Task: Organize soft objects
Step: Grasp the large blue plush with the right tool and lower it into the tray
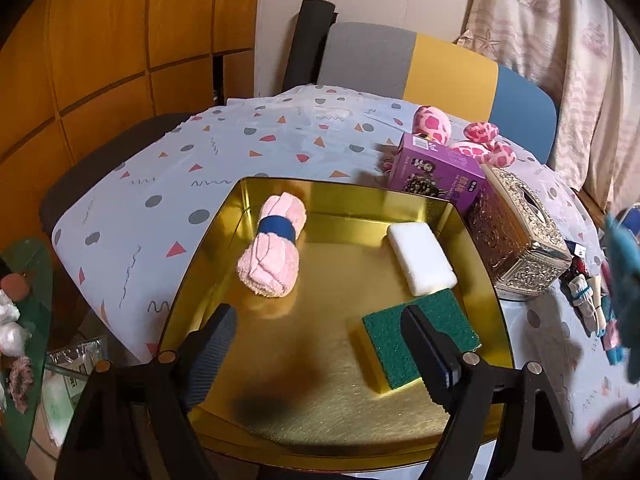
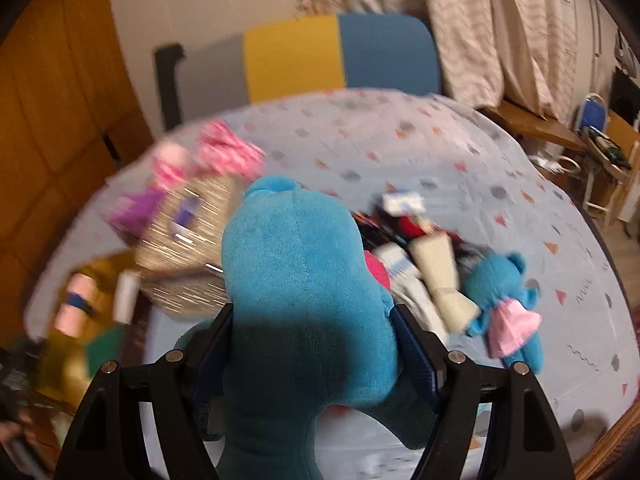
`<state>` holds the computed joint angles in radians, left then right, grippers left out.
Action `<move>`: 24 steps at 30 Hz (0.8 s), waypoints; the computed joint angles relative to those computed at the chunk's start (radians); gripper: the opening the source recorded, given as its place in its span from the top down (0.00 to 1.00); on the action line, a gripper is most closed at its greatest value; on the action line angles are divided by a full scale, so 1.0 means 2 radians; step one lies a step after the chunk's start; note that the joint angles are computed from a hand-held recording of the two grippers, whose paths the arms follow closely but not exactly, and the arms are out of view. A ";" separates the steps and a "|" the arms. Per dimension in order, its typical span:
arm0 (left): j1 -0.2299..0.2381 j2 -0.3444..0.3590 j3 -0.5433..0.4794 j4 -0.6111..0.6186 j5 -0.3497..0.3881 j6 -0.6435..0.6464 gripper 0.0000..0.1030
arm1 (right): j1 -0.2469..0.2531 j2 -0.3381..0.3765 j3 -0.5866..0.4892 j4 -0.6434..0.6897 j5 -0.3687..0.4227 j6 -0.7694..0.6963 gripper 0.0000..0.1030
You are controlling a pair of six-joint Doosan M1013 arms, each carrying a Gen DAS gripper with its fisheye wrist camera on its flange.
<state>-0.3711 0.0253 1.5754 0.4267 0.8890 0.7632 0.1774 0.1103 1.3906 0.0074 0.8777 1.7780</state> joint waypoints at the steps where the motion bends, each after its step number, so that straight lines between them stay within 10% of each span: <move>1: 0.001 0.000 0.001 -0.003 -0.001 0.000 0.18 | 0.003 -0.002 -0.004 0.017 -0.003 -0.010 0.25; 10: 0.020 -0.020 0.020 0.022 -0.005 -0.046 0.18 | 0.075 0.042 -0.082 0.155 0.036 -0.146 0.25; 24: 0.047 -0.029 0.029 -0.027 -0.012 -0.038 0.18 | 0.151 0.207 -0.252 0.062 0.200 -0.106 0.20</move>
<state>-0.2776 -0.0319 1.6335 0.3727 0.8656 0.6874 0.4795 0.5246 0.8864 0.1315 1.2778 1.5653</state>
